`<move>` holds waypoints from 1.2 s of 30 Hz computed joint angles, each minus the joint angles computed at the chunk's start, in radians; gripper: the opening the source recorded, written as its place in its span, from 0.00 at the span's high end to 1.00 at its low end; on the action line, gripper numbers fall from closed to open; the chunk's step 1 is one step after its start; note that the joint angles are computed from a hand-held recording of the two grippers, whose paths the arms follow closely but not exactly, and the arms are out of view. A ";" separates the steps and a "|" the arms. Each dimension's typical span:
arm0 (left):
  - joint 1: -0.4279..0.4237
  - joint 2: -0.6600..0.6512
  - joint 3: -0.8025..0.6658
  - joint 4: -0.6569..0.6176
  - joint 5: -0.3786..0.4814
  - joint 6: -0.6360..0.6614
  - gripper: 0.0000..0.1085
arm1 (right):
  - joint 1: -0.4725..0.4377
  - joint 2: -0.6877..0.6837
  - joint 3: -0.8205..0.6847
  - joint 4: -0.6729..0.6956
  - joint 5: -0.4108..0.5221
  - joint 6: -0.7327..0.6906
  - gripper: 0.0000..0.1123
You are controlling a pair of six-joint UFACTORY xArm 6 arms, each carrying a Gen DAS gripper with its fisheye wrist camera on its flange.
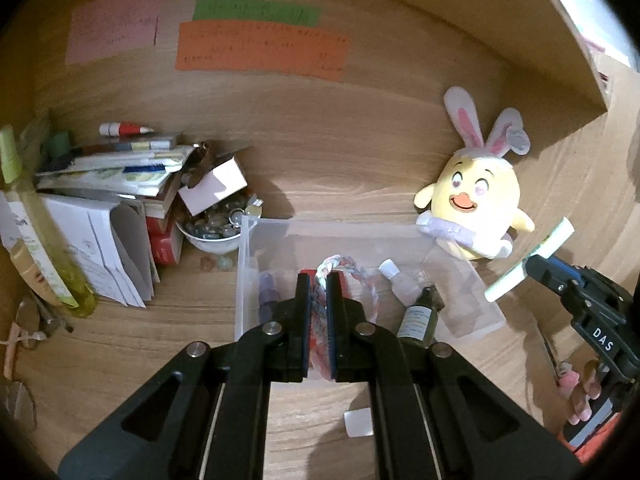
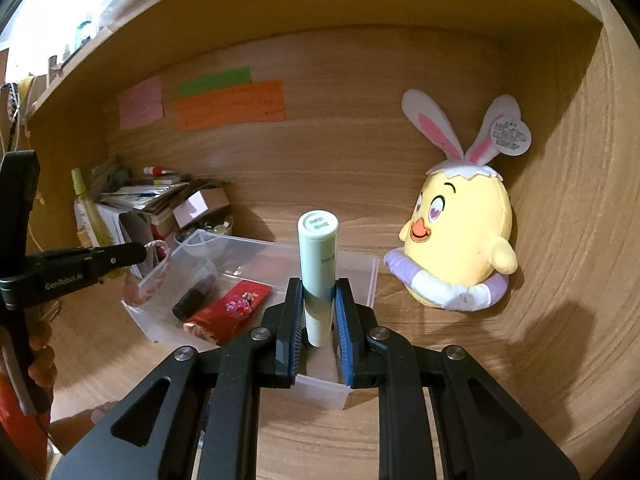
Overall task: Organize objects
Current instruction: 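Carry the marker with the right tool while the left carries the bracelet to the box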
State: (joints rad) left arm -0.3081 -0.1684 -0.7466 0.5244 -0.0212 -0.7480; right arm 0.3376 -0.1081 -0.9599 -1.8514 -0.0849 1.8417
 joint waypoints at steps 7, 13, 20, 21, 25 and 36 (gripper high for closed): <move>0.002 0.064 -0.042 -0.021 0.011 0.021 0.95 | -0.002 0.056 0.015 0.222 0.006 -0.231 0.87; -0.005 0.110 -0.077 -0.036 0.026 0.043 0.95 | 0.009 0.084 0.036 0.380 0.044 -0.395 0.87; -0.013 0.155 -0.101 -0.072 0.032 0.075 0.95 | 0.025 0.125 0.047 0.573 0.077 -0.593 0.87; -0.015 0.159 -0.101 -0.092 0.032 0.094 0.95 | 0.029 0.133 0.043 0.589 0.081 -0.610 0.87; -0.018 0.171 -0.105 -0.119 0.030 0.122 0.95 | 0.039 0.158 0.032 0.659 0.089 -0.680 0.87; -0.061 0.188 -0.103 -0.384 0.034 0.369 0.95 | 0.093 0.232 -0.030 0.814 0.123 -0.847 0.87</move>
State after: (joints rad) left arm -0.3688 0.0200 -0.8501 0.1407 0.0132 -0.3792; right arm 0.4308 0.1237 -0.9899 -1.0371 0.0382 0.9949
